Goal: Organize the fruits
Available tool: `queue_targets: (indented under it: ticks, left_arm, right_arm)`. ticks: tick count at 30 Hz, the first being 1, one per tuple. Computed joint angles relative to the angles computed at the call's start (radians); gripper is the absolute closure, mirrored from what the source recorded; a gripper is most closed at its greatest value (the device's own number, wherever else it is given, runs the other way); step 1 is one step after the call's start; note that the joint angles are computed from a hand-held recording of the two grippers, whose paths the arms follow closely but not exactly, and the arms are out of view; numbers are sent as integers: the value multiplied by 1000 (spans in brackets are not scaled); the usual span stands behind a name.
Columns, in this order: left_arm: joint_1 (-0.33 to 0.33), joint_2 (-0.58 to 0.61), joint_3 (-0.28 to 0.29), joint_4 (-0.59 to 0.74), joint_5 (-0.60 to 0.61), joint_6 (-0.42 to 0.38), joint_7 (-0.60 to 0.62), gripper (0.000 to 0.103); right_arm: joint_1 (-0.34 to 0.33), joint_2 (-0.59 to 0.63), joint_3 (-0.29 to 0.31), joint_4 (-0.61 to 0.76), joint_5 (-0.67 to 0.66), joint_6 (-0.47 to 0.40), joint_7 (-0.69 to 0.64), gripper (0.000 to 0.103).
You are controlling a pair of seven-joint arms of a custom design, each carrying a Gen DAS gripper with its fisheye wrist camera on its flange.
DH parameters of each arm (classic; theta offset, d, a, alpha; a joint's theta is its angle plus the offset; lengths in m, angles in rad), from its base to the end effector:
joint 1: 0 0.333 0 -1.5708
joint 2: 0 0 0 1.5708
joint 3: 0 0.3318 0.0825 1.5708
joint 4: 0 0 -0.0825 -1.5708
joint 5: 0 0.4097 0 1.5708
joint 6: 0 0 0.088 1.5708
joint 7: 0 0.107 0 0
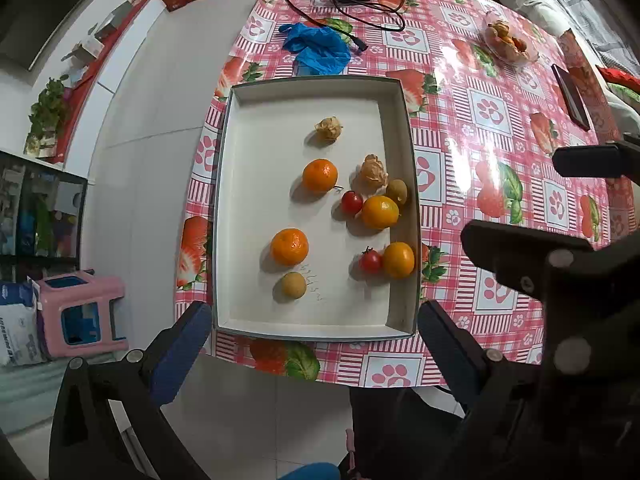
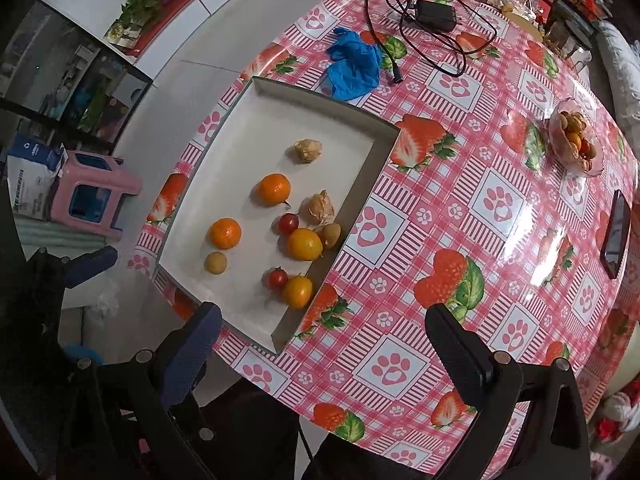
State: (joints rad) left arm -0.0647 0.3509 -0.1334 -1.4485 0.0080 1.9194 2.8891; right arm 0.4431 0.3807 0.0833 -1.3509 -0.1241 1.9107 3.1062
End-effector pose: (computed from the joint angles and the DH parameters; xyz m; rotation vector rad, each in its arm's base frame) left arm 0.6978 -0.1254 0.5099 -0.0953 3.0270 -0.0971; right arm 0.6348 0.3464 0.5377 -0.8474 2.8196 -0.0644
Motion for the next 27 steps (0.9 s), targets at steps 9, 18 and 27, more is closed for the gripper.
queue_targets:
  ticks: [9,18,27]
  left_arm:
    - [1,-4,1,-6,2,12,3,0]
    - [5,-12,1,-18,0,20,21,0]
    - [7,-10,3,-16,0,20,18,0]
  right_arm:
    - [-1,-4,2,-11,9,9,8,1]
    - [2,11,3,12,10,-13,-5,1]
    - [10,39,-1,62,7,-63,-19,1]
